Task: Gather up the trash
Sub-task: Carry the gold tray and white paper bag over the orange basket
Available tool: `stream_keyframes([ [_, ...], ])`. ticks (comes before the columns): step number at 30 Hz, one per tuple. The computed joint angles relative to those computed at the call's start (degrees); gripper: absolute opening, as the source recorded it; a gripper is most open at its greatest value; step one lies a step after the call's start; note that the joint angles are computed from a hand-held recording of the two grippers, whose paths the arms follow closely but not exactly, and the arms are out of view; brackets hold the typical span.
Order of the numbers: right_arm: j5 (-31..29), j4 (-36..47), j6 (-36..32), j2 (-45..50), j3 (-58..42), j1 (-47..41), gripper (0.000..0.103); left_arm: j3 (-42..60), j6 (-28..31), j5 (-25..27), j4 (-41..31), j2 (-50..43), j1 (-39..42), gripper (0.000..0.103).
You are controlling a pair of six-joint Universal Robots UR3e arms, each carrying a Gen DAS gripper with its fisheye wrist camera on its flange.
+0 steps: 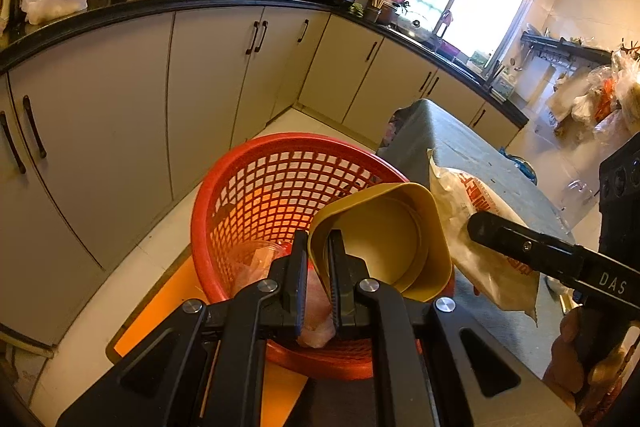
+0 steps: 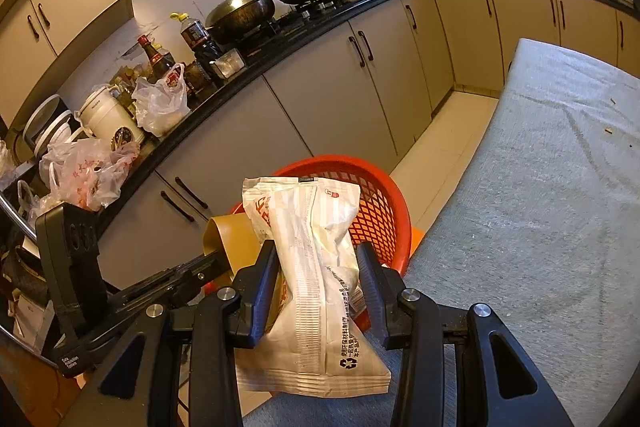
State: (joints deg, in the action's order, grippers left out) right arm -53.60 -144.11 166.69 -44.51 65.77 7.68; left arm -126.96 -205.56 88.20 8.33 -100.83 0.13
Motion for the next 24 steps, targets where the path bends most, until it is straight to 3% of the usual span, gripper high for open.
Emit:
stream_keyframes([
  [24,-2.8,1.7,5.3,6.3,-9.2,2.3,0.045,2.1,-0.8,2.5,-0.8,-2.9,-1.1,0.009],
])
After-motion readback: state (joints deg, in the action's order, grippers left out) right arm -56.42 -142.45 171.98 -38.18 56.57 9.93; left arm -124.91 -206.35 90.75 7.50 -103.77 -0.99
